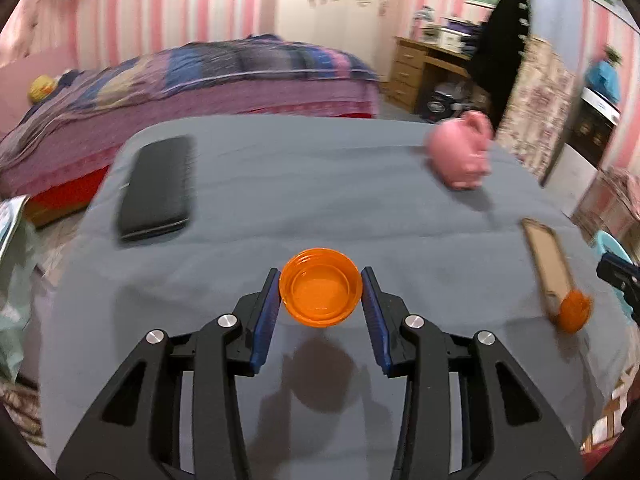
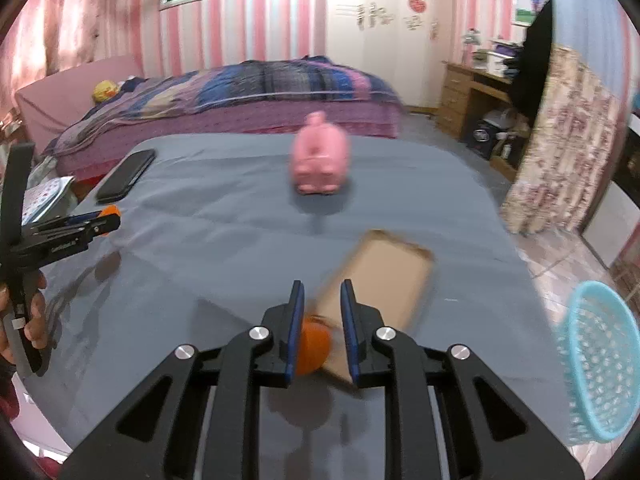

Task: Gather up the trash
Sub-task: 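Grasp the orange fruit with the right tool while left holds the bowl, then carry the orange bowl and orange fruit over the blue basket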

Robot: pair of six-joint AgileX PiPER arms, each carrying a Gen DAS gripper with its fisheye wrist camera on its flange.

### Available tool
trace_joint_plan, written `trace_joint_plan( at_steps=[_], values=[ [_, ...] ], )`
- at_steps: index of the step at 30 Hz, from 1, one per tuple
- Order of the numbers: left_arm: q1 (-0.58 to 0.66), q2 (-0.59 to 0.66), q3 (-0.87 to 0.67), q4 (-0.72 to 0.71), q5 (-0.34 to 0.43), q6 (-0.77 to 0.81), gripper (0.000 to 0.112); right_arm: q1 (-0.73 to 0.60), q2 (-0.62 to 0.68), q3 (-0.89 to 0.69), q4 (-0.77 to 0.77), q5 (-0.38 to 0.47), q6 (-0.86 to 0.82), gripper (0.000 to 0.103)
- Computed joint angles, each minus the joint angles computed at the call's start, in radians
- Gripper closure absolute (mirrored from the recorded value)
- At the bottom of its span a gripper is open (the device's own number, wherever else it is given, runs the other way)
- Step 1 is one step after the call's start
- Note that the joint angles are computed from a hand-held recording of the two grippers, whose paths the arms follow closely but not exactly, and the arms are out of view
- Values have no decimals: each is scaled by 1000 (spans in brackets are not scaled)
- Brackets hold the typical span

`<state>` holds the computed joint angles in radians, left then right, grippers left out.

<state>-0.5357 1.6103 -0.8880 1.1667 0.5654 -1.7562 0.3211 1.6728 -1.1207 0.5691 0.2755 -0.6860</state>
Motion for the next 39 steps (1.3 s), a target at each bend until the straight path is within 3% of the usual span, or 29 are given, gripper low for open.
trace_joint_plan(
  at_steps=[4, 14, 15, 18, 19, 24, 28, 29, 31, 35, 39],
  values=[
    [-64, 94, -131, -41, 16, 51, 73, -130, 3, -5, 187, 55, -209, 86],
    [-120, 128, -189, -96, 67, 110, 73, -234, 74, -29, 325, 139, -340, 85],
    [-117, 120, -179, -100, 66, 109, 73, -234, 73, -20, 367, 150, -376, 81],
    [-115, 90, -137, -98, 74, 94, 73, -213, 61, 22, 449, 135, -444, 34],
    [-117, 77, -120, -92, 80, 86, 73, -202, 52, 43, 495, 127, -493, 32],
    [-131, 23, -54, -85, 107, 75, 73, -130, 33, 100, 503, 121, -517, 32],
    [-136, -8, -15, -87, 104, 55, 73, -57, 24, 159, 460, 58, -500, 34],
    [-137, -10, -12, -87, 104, 53, 73, -48, 19, 170, 455, 47, -496, 36],
    [-139, -11, -8, -84, 104, 53, 73, -32, 16, 181, 420, 32, -470, 59],
    [-152, -2, -17, -79, 108, 52, 73, -42, 13, 181, 396, 55, -475, 67],
    [-167, 34, -70, -96, 120, 95, 73, -99, -21, 186, 454, 34, -543, 68]
  ],
)
